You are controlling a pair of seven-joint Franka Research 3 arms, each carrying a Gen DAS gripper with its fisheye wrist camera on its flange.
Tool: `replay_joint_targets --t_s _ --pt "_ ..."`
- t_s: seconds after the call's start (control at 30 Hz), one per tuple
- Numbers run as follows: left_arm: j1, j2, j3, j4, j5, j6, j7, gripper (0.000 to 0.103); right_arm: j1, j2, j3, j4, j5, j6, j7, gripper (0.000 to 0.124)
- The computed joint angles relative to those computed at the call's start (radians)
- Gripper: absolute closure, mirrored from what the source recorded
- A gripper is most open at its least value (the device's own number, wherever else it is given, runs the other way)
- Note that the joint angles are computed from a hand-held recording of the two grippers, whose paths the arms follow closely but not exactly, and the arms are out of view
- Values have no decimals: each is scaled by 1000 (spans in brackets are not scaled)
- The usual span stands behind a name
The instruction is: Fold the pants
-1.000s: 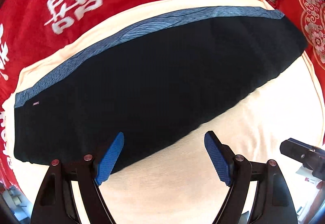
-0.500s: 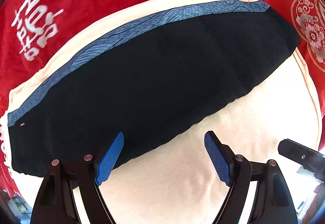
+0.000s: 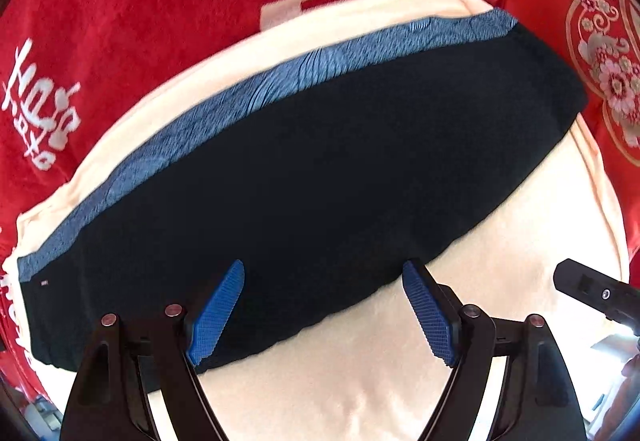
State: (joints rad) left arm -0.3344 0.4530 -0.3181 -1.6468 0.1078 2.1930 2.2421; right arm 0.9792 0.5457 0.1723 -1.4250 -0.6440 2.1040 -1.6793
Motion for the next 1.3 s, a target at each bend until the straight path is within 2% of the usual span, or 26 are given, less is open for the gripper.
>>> replay_joint_targets --t_s 0.1,0.27,0.37,0.47,0.53,0.57,0.7,0.77,0.83,0.93,1.03,1.07,1.3 --pt "-19 14 -5 -2 -1 61 -43 20 12 -35 -9 -54 -28 -21 53 66" --pt "-20 48 -4 -2 10 137 -76 20 14 -83 6 -108 -48 -135 97 66" --pt "-39 66 -1 23 24 131 -120 20 -1 -118 21 -168 -45 -176 107 66" --pt "-50 73 0 30 44 140 -134 20 -30 -165 37 -262 -48 -164 131 67" --pt "-53 65 -2 19 54 152 -141 20 -46 -191 46 -311 -53 -161 150 93" --pt "-52 60 -4 12 55 159 -145 20 -60 -207 56 -336 -34 -154 138 116" --pt "-59 44 -8 -19 57 179 -175 20 -90 -210 83 -309 20 -220 18 117" --pt "-65 19 -4 -67 71 214 -210 11 -114 -212 97 -322 83 -192 -33 116" --pt "-65 21 -7 -62 69 206 -222 10 -124 -218 103 -343 115 -153 -50 108" --pt "-57 35 -12 -43 54 182 -223 10 -107 -211 106 -305 119 -191 -59 107" --pt "-50 64 -7 -21 61 191 -209 10 -73 -180 100 -220 95 -271 -51 107" --pt "-48 91 -2 7 65 192 -202 10 -69 -175 97 -208 82 -272 -64 107" --pt "-41 93 -2 0 70 201 -206 10 -122 -157 78 -237 69 -124 -270 107"
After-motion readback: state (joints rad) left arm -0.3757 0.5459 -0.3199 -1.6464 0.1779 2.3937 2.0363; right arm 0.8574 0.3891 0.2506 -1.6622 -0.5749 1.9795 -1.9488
